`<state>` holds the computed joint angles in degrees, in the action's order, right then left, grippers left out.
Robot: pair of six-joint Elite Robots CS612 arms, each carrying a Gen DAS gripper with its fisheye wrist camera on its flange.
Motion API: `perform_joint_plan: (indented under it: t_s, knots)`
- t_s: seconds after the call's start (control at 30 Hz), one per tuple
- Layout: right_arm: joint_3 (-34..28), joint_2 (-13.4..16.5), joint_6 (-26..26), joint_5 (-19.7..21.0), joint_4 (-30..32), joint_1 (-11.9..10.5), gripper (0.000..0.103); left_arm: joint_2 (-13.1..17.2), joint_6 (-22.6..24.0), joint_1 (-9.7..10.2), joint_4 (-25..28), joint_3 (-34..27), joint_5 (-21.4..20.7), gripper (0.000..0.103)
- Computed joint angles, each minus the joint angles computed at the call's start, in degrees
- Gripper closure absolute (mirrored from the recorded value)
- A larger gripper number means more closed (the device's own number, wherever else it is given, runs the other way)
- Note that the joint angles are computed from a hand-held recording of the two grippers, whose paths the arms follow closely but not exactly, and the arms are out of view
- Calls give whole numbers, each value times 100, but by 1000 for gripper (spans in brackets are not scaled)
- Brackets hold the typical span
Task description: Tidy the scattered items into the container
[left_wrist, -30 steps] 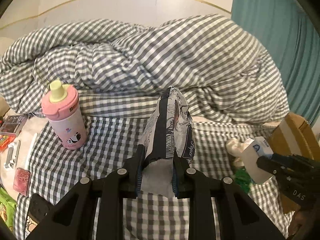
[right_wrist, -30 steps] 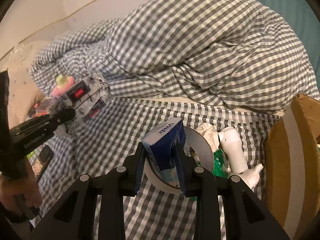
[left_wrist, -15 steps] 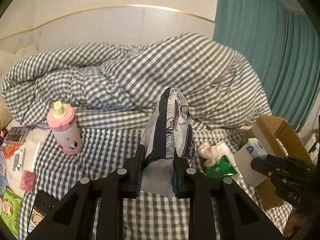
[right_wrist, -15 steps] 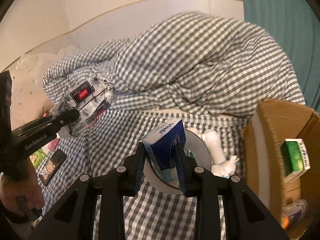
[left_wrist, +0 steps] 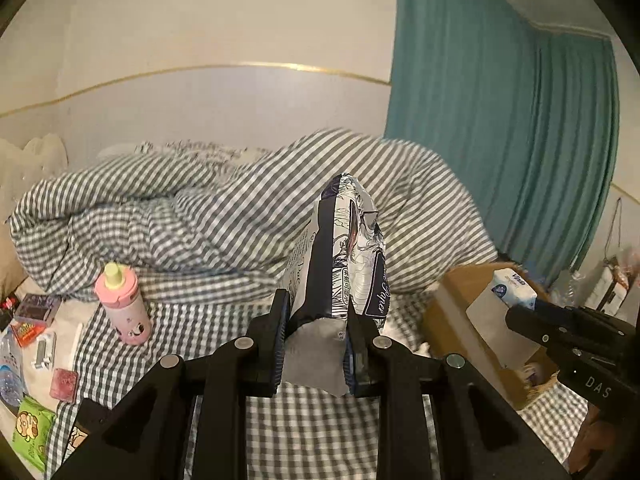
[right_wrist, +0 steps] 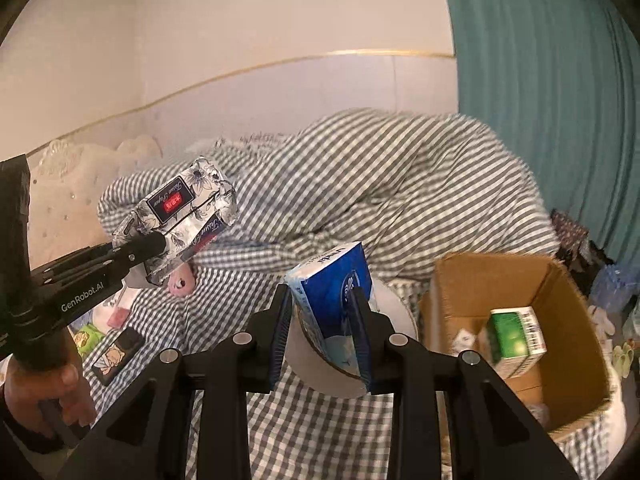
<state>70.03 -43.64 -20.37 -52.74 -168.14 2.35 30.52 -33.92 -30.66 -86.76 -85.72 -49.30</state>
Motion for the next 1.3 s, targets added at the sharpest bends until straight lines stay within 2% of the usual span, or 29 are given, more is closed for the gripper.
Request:
perform_joint_plan:
  t_s: [0.13, 0.2, 0.27, 0.37, 0.5, 0.67, 0.93, 1.03, 1.17, 1.3]
  knots:
    - [272, -200, 160, -24, -417, -131, 74, -78, 193, -136, -232, 56, 77, 80]
    - [376, -276, 205, -85, -618, -177, 84, -111, 285, -195, -347, 86, 96, 80]
    - [468, -353, 240, -118, -781, -230, 84, -147, 362, -257, -453, 123, 117, 80]
    - [548, -421, 234, -196, -824, -280, 84, -193, 439, -339, -602, 182, 133, 80]
    - [581, -441, 189, -317, -679, -326, 97, -238, 537, -420, -753, 282, 120, 80]
    - [633, -445, 301, -280, -680, -419, 97, -270, 566, -466, -762, 363, 46, 80]
    - [727, -442, -510, -51, 392, -425, 97, -298, 627, -472, -845, 513, -119, 80]
    - [803, -405, -1157, -91, 1025, -390, 97, -312, 619, -453, -839, 577, -215, 80]
    - [867, -317, -1821, -427, 1808, -313, 97, -334, 644, -430, -856, 666, -312, 80]
    - [764, -75, -2096, -981, 2300, -285, 94, -356, 659, -412, -868, 753, -383, 80]
